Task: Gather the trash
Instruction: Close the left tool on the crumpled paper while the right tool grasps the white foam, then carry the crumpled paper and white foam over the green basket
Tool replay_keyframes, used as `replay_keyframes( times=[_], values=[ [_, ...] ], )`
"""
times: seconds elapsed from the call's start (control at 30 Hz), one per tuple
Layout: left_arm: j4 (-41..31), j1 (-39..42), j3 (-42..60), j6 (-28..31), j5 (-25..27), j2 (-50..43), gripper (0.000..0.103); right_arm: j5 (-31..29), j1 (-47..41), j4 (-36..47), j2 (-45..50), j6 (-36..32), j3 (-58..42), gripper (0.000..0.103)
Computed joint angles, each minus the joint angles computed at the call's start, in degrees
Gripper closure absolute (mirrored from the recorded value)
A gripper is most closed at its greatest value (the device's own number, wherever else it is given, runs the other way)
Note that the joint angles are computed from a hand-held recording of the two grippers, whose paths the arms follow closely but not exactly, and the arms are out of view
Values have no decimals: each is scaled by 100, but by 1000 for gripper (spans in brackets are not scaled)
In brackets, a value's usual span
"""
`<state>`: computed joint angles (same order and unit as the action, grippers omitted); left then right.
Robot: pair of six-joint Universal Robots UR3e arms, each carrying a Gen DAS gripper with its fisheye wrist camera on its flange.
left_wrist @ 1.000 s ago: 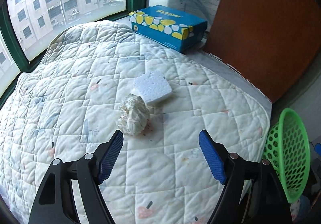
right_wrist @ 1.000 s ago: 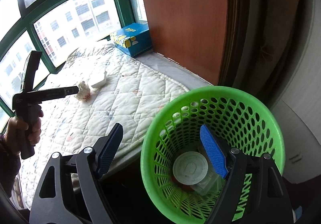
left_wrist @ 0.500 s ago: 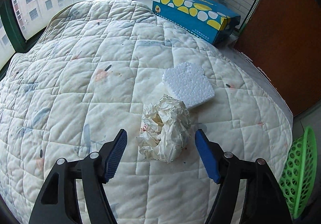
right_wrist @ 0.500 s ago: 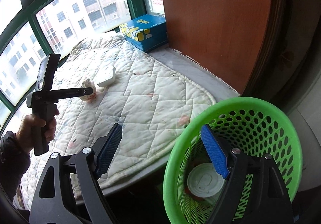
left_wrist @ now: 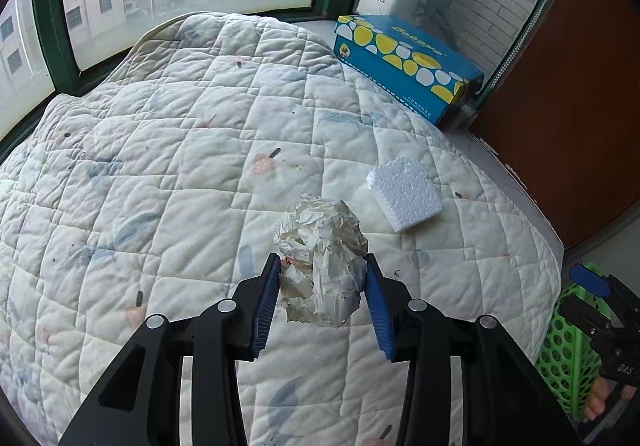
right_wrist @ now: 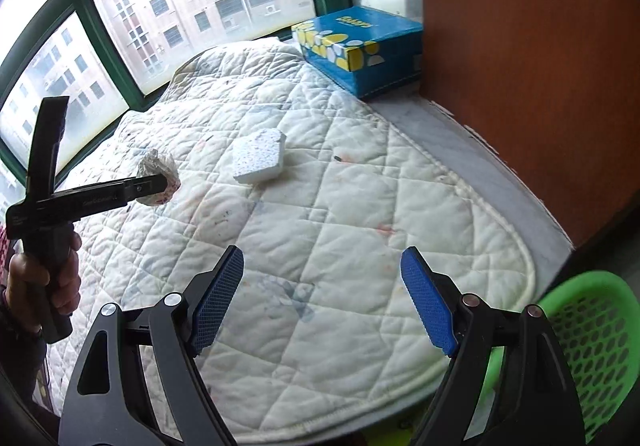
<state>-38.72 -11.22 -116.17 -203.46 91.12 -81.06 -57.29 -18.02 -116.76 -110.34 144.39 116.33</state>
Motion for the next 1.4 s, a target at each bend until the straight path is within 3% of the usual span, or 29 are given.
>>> replay_keyframes(
  times=[0.13,0.27,0.43,0.73,0.83,1.07,1.4],
  values=[
    [-368,302,-307,245,1,702,63,-314,1012,-1058,1087,740,-447,23],
    [-593,736,-615,429,-205,1361,63,-439,1654,-1528,2095,1293,-1075,23],
    [-807,1097,-903,551,-421,1868,63,-715,2269,-1891,3189,1815,-1916,23],
    [-920,1410,-1331,699,-563,2336,63,-1417,2879,-2024,4572,2187,-3112,24],
    [-976,1490,-1418,716,-606,2449,63,-1515,2938,-1943,4722,2226,-3273,42],
    [-1089,1260,-1323,494,-476,2560,63,-1337,2761,-1988,3922,2033,-2513,44],
    [-1156,-154,-765,-421,333,2258,63,-978,2075,-1519,1545,1358,-676,44]
  ],
)
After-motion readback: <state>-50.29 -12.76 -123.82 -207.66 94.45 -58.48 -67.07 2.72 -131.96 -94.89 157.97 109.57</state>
